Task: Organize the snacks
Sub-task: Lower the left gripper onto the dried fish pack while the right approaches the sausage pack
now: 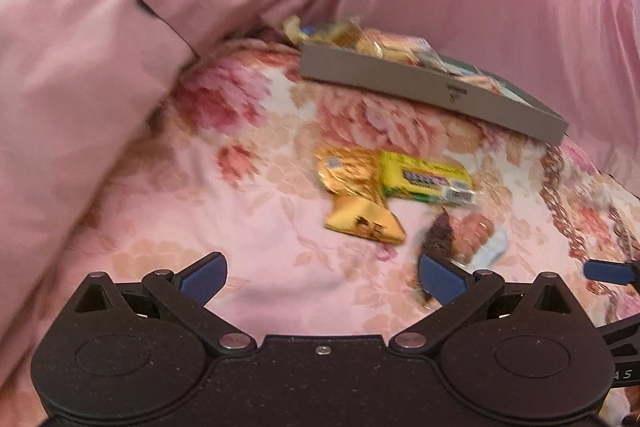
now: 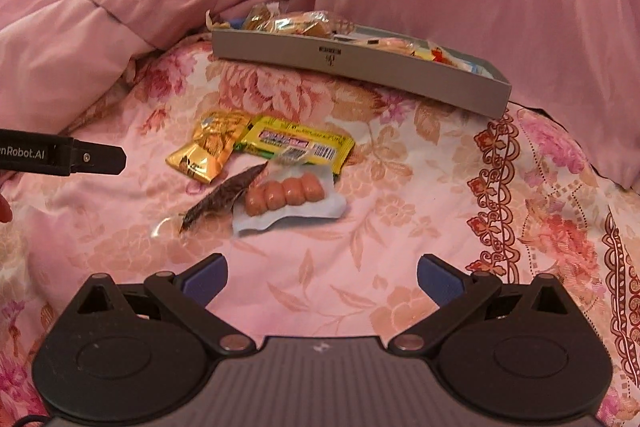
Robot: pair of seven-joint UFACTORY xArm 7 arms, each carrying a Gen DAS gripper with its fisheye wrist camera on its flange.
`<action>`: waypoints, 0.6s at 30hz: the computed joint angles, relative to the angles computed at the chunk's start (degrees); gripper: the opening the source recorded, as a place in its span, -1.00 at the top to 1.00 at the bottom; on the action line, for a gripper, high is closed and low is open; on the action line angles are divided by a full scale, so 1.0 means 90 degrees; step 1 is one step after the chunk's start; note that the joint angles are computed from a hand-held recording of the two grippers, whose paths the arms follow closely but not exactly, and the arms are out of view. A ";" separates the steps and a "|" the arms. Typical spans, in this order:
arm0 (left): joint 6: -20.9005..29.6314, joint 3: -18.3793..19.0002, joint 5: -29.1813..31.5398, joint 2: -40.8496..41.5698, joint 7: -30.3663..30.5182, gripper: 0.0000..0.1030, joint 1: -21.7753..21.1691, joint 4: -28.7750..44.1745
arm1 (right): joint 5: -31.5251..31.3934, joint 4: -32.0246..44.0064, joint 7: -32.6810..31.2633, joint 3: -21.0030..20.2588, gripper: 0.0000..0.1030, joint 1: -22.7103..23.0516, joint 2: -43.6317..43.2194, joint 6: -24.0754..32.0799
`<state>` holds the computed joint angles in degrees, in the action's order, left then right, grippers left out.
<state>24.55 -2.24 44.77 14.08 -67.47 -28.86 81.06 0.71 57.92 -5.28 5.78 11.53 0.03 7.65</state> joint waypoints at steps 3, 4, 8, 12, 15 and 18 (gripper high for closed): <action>-0.0489 -0.0163 -0.0657 0.0307 0.0694 -0.98 0.0201 0.0176 | 0.0300 0.0079 -0.0224 0.0016 -1.00 0.0011 0.0024 0.0230; -0.0618 -0.0129 -0.0751 0.0392 0.0801 -0.98 0.0171 0.0232 | 0.0401 0.0088 -0.0311 0.0020 -1.00 0.0015 0.0020 0.0278; -0.1086 -0.0091 -0.1163 0.0718 0.1545 -0.98 0.0111 0.0476 | 0.0337 0.0065 -0.0393 0.0000 -1.00 0.0005 0.0007 0.0316; -0.1228 -0.0165 -0.1659 0.0975 0.2433 -0.98 0.0096 0.0721 | 0.0398 0.0065 -0.0342 -0.0019 -1.00 -0.0024 0.0042 0.0426; -0.1192 -0.0301 -0.2117 0.1152 0.3178 -0.98 0.0155 0.0900 | 0.0441 -0.0025 -0.0239 -0.0030 -1.00 -0.0047 0.0034 0.0370; -0.0877 -0.0402 -0.2505 0.1380 0.3931 -0.98 0.0161 0.1227 | 0.0482 -0.0182 -0.0183 -0.0039 -1.00 -0.0064 -0.0028 0.0289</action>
<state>16.66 -5.86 22.23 26.50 -32.10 -27.42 92.10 5.05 56.29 -6.92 5.43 10.95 -0.22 10.25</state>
